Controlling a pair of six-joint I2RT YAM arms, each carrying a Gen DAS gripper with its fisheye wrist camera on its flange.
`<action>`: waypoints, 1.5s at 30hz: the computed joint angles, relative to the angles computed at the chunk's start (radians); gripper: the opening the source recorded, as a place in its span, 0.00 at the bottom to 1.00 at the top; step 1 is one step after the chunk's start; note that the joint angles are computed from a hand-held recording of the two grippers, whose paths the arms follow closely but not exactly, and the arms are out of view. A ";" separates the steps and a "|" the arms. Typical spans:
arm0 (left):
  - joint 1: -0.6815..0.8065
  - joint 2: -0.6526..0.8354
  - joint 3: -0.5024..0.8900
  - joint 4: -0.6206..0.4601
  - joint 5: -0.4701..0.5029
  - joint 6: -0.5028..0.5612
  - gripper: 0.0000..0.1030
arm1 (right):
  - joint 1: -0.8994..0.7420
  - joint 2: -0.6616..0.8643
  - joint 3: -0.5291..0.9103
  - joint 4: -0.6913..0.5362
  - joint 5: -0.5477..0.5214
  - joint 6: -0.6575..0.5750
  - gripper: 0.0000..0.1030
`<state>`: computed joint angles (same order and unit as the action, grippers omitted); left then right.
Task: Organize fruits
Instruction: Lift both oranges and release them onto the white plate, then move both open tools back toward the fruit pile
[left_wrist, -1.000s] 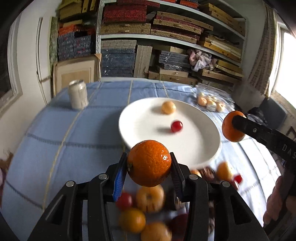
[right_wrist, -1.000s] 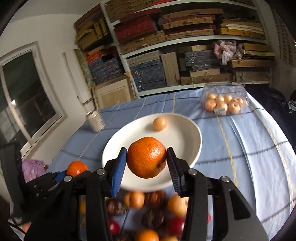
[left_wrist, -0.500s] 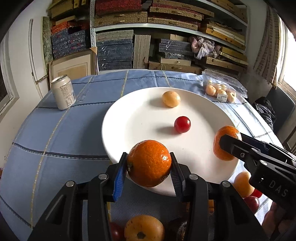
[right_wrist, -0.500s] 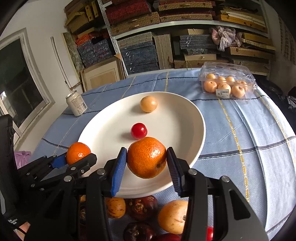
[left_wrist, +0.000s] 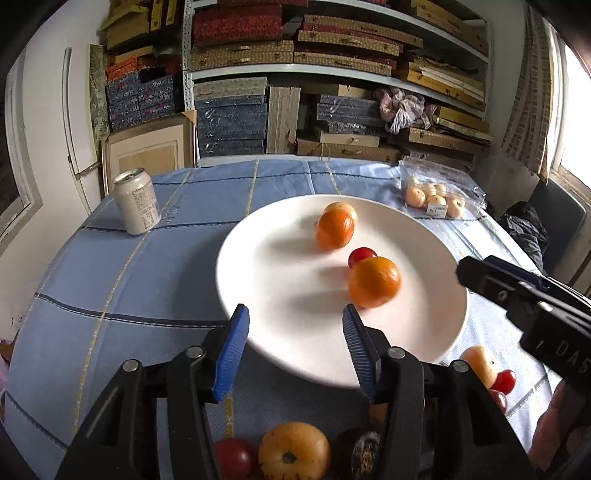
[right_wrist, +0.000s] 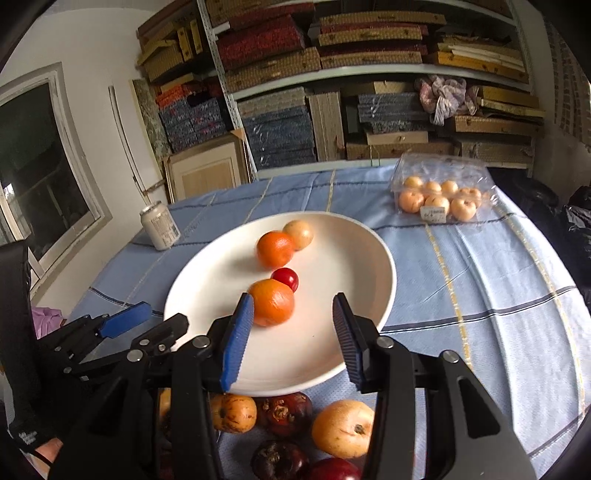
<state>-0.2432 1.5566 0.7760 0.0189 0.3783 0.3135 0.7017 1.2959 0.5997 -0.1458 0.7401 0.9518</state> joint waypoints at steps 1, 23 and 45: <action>0.013 -0.019 -0.011 -0.004 0.012 0.003 0.51 | 0.019 -0.015 0.000 -0.025 0.022 0.017 0.43; 0.477 -0.224 -0.263 -0.176 0.259 0.343 0.59 | 0.672 0.142 0.039 -0.828 0.243 1.112 0.64; 0.336 -0.141 -0.240 -0.085 0.143 0.263 0.63 | 0.644 0.130 0.034 -0.760 0.214 1.030 0.72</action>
